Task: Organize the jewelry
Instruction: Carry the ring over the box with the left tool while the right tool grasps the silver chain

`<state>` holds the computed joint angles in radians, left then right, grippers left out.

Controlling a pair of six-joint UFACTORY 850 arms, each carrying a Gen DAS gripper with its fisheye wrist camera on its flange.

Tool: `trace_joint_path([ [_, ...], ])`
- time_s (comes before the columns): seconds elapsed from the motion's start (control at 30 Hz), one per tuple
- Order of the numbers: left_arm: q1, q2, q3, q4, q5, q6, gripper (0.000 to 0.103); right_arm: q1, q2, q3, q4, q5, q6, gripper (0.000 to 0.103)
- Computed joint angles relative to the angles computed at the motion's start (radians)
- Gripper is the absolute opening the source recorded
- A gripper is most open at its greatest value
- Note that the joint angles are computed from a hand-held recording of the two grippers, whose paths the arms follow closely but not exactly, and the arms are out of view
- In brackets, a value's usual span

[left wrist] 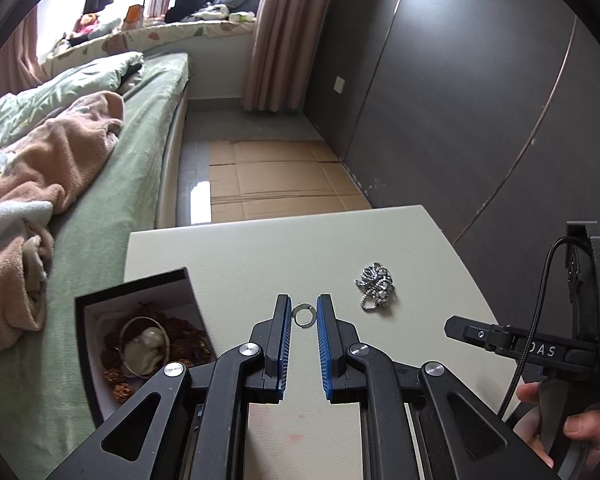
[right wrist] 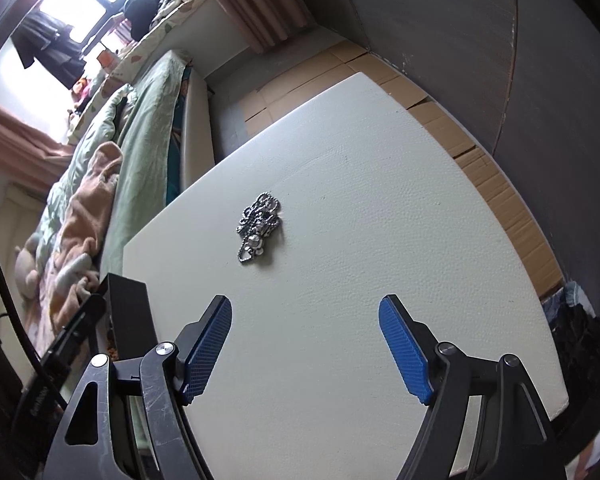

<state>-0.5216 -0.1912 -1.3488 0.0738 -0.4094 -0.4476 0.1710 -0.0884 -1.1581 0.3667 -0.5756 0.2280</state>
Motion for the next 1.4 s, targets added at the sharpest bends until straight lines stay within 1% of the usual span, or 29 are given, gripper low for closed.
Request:
trace_joint_path([
  [0.17,0.029,0.013,0.011,-0.023,0.011,-0.002,0.013,0.015,-0.015,-0.016,-0.020,0.028,0.012,0.076],
  [0.3,0.048,0.013,0.009,-0.044,0.016,0.009,0.013,0.012,-0.026,-0.022,0.051,0.063,-0.053,0.076],
  [0.5,0.073,0.003,-0.002,-0.077,0.015,0.026,0.013,0.019,-0.060,-0.036,0.117,0.110,-0.111,0.076],
  [0.57,0.081,-0.001,-0.005,-0.096,0.016,0.037,0.013,0.025,-0.083,-0.057,0.084,0.104,-0.073,0.075],
  [0.67,0.092,-0.006,-0.010,-0.118,0.019,0.048,0.013,0.025,-0.112,-0.078,0.116,0.111,-0.097,0.065],
  [0.77,0.102,-0.017,-0.021,-0.142,0.019,0.064,0.013,0.035,-0.146,-0.106,0.091,0.102,-0.068,0.059],
  [0.83,0.107,-0.027,-0.031,-0.161,0.016,0.079,0.013,0.046,-0.168,-0.127,0.041,0.097,-0.026,0.058],
  [0.97,0.115,-0.043,-0.046,-0.207,0.009,0.122,0.013,0.085,-0.209,-0.178,-0.190,0.079,0.156,0.056],
  [1.03,0.119,-0.048,-0.051,-0.224,0.008,0.136,0.013,0.101,-0.224,-0.197,-0.278,0.071,0.225,0.056],
  [1.13,0.123,-0.055,-0.058,-0.238,0.005,0.147,0.013,0.120,-0.246,-0.226,-0.376,0.051,0.288,0.056],
  [1.27,0.129,-0.065,-0.067,-0.250,-0.002,0.153,0.013,0.155,-0.269,-0.254,-0.562,0.016,0.403,0.056],
  [1.3,0.130,-0.067,-0.069,-0.255,-0.003,0.156,0.013,0.170,-0.277,-0.262,-0.637,0.002,0.446,0.053],
  [1.37,0.132,-0.069,-0.071,-0.263,-0.005,0.159,0.013,0.195,-0.291,-0.276,-0.765,-0.036,0.511,0.041],
  [1.4,0.133,-0.070,-0.072,-0.265,-0.006,0.161,0.013,0.202,-0.293,-0.276,-0.796,-0.040,0.517,0.038],
])
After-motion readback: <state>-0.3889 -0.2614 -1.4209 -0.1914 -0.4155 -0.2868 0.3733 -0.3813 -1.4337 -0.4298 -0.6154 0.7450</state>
